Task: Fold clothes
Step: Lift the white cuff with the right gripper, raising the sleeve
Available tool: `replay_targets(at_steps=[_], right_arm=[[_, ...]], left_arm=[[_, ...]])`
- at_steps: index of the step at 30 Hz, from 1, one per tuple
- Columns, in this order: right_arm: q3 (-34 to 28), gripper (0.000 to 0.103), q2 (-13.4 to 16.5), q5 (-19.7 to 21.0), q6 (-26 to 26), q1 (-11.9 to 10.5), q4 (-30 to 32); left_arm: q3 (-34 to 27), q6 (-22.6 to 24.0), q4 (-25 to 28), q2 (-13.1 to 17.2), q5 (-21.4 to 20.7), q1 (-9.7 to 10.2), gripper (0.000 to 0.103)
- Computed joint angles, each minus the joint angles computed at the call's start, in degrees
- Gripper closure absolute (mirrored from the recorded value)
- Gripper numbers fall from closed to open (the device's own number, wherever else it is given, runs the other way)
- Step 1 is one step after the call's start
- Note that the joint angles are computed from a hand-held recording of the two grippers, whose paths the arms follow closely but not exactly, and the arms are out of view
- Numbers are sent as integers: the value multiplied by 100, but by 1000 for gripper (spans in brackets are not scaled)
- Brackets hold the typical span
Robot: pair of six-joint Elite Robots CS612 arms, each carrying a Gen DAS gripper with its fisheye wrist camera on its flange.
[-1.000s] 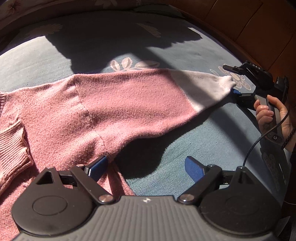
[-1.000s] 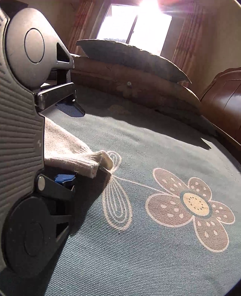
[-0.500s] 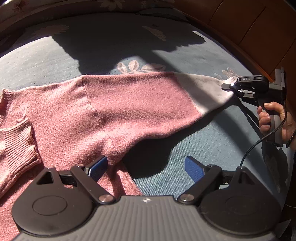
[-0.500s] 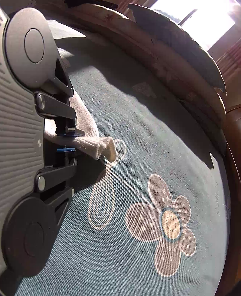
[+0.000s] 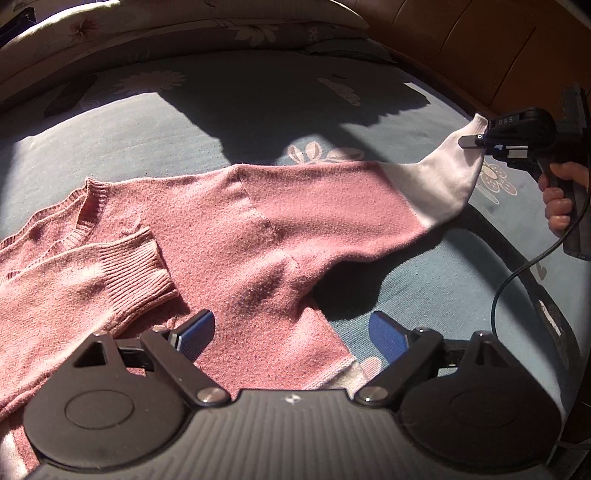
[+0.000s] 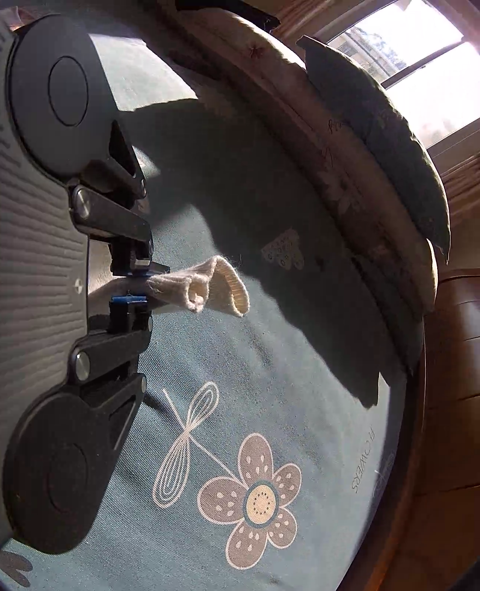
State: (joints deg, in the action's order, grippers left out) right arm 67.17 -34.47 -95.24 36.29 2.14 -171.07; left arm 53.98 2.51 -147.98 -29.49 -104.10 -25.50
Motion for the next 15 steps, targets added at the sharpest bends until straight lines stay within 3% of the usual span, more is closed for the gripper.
replay_targets(at_steps=[6,15], right_arm=[[-390,92,34,-27,-351,278,-27],[-1283,92,367,95,-762,659,215]], left_arm=[[539,-133,-265,-300,62,170,13],[1104,-239,-576,-623,-36,482,13]])
